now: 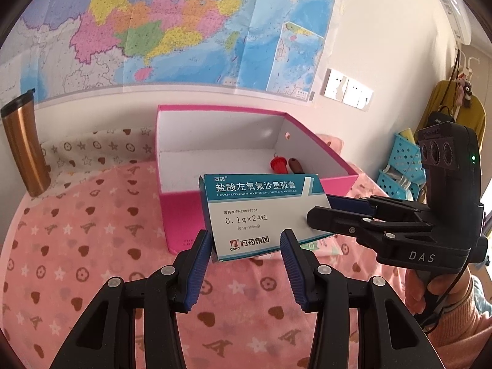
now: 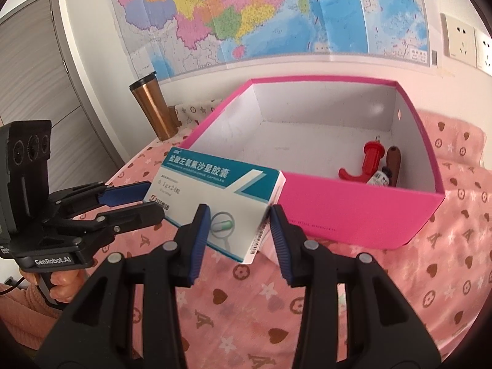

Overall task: Organize rigid objects
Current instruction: 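Lift the carton and carry it over the magenta box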

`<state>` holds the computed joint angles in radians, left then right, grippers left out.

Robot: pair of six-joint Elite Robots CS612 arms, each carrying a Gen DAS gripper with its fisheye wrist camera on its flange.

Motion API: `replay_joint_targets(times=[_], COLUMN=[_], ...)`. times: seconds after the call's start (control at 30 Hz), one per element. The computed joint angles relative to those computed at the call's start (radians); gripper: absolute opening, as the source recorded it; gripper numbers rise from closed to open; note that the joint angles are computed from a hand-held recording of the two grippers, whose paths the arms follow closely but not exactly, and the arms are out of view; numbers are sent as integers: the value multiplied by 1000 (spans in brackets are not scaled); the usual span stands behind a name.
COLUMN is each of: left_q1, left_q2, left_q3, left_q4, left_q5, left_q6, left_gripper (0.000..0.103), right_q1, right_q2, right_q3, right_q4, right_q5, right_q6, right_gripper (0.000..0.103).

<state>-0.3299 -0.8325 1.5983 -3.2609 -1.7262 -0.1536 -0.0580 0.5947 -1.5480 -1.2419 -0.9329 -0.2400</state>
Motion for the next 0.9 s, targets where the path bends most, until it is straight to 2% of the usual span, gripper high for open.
replay_joint_targets(times=[0.9], left_q1=[13], left_q2=[37], left_q3=[-106], left_q4=[50], left_q5=[17], left_q6=[34], left_gripper=[46], right_q1=[6], right_q2=[-58], right_q3=[102], right_q4=[-121], right_q5=[-13], right_q6=[18], right_gripper=[43])
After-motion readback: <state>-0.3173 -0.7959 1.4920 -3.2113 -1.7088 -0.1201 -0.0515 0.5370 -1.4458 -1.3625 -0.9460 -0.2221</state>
